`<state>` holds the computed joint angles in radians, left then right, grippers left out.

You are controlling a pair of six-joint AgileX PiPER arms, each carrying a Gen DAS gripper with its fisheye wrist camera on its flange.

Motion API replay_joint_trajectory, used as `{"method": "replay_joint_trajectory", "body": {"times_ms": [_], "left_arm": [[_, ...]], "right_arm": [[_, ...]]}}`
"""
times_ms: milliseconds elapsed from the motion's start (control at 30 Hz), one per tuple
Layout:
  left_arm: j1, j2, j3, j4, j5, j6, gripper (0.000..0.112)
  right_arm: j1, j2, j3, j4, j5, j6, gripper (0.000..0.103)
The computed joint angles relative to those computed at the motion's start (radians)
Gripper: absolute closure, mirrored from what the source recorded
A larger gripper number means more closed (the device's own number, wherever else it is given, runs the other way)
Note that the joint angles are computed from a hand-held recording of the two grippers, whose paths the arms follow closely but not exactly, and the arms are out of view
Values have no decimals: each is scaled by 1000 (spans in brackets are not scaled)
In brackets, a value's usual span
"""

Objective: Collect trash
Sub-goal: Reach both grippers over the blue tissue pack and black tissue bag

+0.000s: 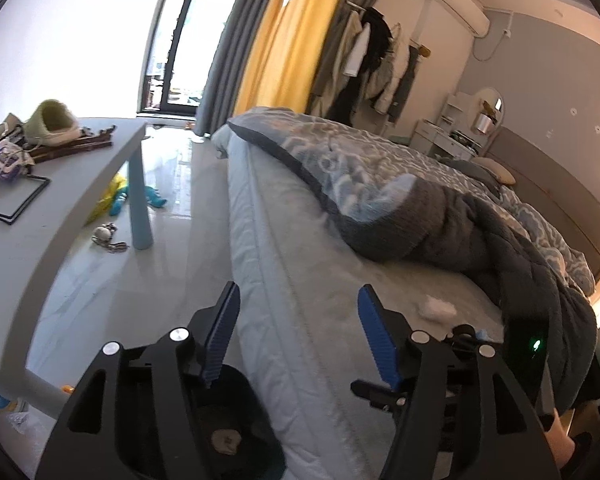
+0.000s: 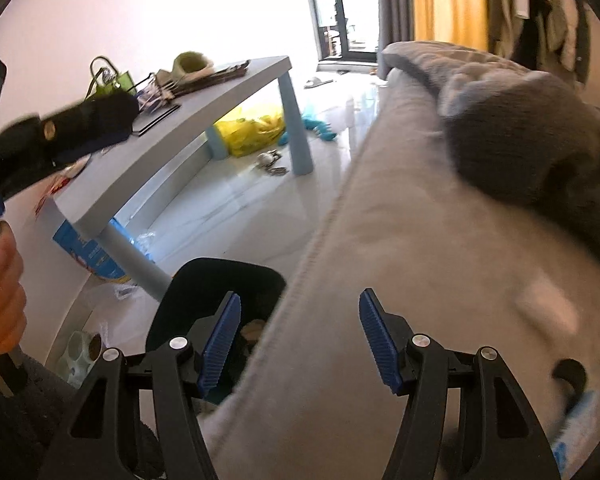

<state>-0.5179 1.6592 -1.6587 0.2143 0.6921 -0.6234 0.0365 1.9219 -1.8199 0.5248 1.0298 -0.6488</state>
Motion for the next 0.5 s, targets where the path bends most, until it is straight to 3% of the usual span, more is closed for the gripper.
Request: {"method": "replay_joint_trajectory", "body": {"times_ms": [500], "left_arm": [[-110, 167, -182, -83, 64, 19, 41]], "right_arm": [[-304, -10, -25, 92, 25, -100, 24]]}}
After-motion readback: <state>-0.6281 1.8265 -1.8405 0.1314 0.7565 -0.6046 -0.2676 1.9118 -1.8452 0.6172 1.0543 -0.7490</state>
